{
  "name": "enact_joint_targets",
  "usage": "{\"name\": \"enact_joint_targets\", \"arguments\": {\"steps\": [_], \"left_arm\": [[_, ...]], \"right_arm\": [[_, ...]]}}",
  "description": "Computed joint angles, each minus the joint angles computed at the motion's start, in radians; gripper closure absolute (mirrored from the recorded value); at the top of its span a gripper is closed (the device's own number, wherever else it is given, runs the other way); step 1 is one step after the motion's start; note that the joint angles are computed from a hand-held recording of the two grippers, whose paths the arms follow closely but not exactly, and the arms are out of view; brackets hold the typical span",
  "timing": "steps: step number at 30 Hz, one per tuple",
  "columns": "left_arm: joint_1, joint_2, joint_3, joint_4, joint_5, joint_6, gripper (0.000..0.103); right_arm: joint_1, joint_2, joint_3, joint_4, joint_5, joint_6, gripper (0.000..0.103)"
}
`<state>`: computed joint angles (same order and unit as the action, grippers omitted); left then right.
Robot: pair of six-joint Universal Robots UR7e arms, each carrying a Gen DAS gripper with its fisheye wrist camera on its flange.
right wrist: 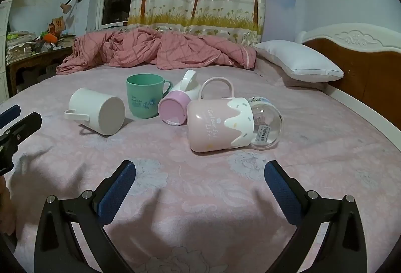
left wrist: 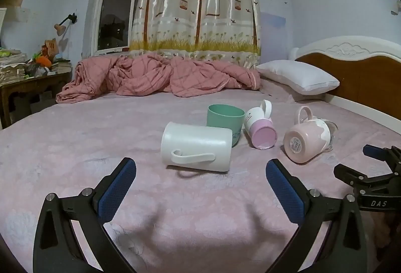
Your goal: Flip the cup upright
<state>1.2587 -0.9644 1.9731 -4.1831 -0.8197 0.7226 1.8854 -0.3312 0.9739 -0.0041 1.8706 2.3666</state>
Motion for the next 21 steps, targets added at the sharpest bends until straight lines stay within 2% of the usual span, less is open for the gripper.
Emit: {"name": "enact_joint_targets", "arguments": {"steps": [21], "left_arm": [[0.002,-0.006,0.004,-0.006,0.015,0.007,0.0]], "right_arm": [[0.007,0.004,-0.004,0.005,0.015,0.001,0.0]]}}
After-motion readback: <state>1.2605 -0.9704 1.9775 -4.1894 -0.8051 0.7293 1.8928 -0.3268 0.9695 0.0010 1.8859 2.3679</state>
